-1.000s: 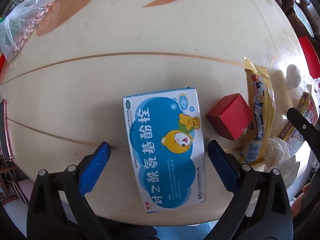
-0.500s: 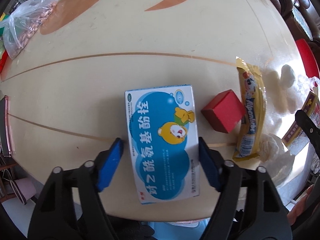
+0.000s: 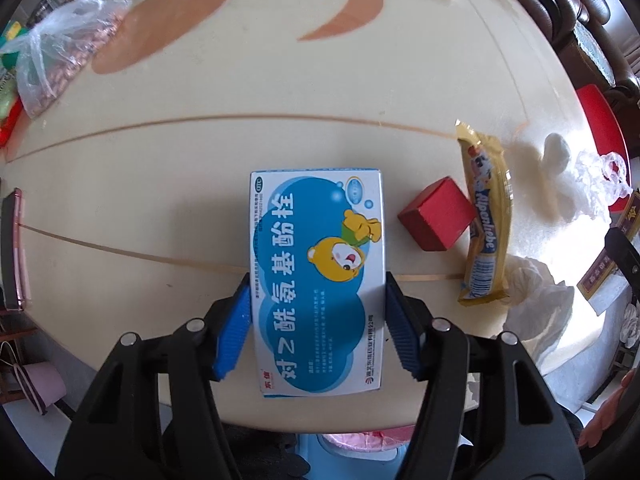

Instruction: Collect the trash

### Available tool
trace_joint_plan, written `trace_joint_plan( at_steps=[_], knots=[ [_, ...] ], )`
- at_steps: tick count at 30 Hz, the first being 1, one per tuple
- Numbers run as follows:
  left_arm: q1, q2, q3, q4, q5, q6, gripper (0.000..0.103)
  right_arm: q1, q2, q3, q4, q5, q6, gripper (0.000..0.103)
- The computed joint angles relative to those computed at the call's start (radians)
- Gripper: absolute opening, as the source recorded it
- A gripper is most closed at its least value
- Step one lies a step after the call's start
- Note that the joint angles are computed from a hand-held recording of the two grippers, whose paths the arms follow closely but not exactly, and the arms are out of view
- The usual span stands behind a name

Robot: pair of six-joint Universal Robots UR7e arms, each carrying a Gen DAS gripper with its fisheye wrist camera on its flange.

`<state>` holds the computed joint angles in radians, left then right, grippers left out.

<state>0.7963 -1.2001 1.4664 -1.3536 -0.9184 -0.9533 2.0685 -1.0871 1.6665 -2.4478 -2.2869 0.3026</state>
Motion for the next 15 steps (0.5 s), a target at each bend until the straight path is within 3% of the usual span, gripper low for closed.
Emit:
trace_joint_plan(
  at_steps=[5, 15],
  knots=[
    [-0.062, -0.051, 0.044, 0.001, 0.074, -0.034, 0.061, 0.028, -0.009, 0.002, -0.018, -0.030, -0.036, 0.059],
    [-0.207, -0.105, -0.001, 0.075, 0.178, -0.089, 0.061, 0.100, -0.061, 0.029, -0.029, -0.047, -0.096, 0.059]
  ],
)
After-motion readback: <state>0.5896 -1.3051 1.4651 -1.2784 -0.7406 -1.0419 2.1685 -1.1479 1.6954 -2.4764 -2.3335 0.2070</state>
